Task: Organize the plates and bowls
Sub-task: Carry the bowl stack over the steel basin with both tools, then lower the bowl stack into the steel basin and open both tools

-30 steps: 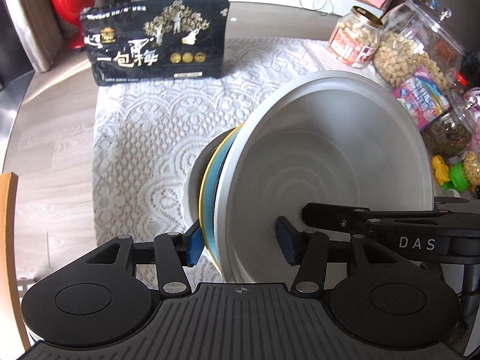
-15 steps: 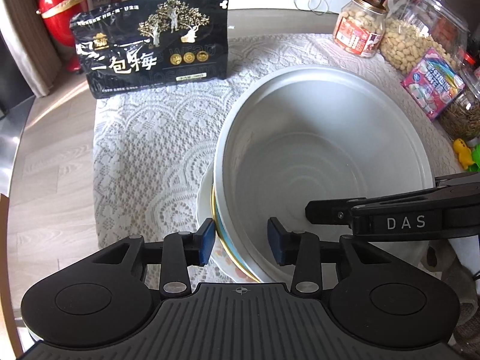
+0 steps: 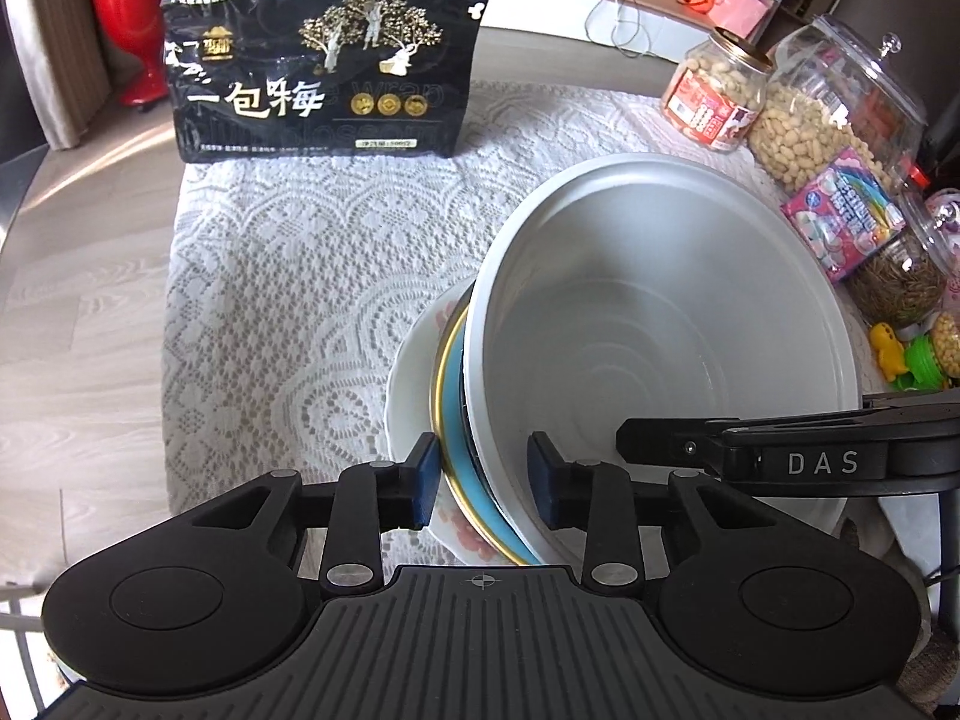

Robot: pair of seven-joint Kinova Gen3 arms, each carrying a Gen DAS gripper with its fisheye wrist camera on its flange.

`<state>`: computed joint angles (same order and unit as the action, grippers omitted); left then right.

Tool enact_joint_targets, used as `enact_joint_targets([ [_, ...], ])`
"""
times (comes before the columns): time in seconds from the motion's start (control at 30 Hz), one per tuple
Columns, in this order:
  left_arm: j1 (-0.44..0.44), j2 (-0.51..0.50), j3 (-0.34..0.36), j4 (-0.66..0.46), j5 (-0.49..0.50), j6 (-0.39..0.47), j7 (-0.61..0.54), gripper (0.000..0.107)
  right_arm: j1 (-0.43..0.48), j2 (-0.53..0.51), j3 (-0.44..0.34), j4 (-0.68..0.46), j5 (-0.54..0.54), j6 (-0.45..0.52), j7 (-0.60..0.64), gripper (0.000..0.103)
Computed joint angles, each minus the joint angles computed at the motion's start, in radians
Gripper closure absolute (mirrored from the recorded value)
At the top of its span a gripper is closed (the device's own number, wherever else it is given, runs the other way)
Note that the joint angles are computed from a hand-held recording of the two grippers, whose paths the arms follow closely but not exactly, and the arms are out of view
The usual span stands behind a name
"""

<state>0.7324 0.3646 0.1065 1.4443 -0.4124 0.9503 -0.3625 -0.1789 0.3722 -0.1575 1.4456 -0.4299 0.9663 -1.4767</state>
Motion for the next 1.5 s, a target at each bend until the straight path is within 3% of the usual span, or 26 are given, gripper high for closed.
enact_joint_targets([
  [0.33, 0.001, 0.003, 0.002, -0.004, 0.002, 0.003, -0.003, 0.073, 0.003, -0.017, 0.005, -0.009, 0.018, 0.03, 0.007, 0.05],
  [0.53, 0.0, -0.001, 0.002, 0.007, 0.003, -0.016, -0.008, 0.069, 0.056, -0.032, 0.01, 0.027, -0.053, 0.02, 0.037, 0.065],
  [0.9, -0.001, 0.002, 0.004, 0.0, 0.01, -0.011, -0.015, 0.068, 0.028, -0.073, 0.023, 0.023, 0.003, 0.025, 0.023, 0.064],
  [0.93, 0.001, -0.001, 0.001, 0.005, 0.01, -0.019, -0.017, 0.068, 0.028, -0.074, 0.023, 0.017, 0.008, 0.037, 0.033, 0.064],
  [0.97, -0.015, -0.008, 0.012, 0.016, 0.027, -0.043, -0.034, 0.079, 0.028, -0.07, 0.024, 0.01, 0.011, 0.046, 0.034, 0.065],
  [1.0, -0.034, -0.012, 0.025, 0.022, 0.054, -0.062, -0.053, 0.081, 0.028, -0.067, 0.029, 0.006, 0.01, 0.052, 0.023, 0.067],
  [1.17, -0.022, -0.02, 0.02, 0.028, 0.065, -0.087, -0.071, 0.077, -0.006, -0.118, 0.04, 0.051, 0.082, -0.031, 0.002, 0.067],
  [1.33, -0.027, -0.045, 0.012, 0.063, 0.073, -0.141, -0.045, 0.075, 0.002, -0.134, 0.04, 0.062, 0.082, -0.064, 0.016, 0.065],
  [1.4, -0.033, -0.054, 0.011, 0.074, 0.076, -0.153, -0.035, 0.077, 0.017, -0.14, 0.021, 0.076, 0.056, -0.104, 0.055, 0.065],
  [1.5, -0.023, -0.059, -0.002, 0.071, 0.047, -0.125, 0.01, 0.084, -0.011, -0.103, 0.032, 0.026, 0.075, -0.075, 0.025, 0.067],
])
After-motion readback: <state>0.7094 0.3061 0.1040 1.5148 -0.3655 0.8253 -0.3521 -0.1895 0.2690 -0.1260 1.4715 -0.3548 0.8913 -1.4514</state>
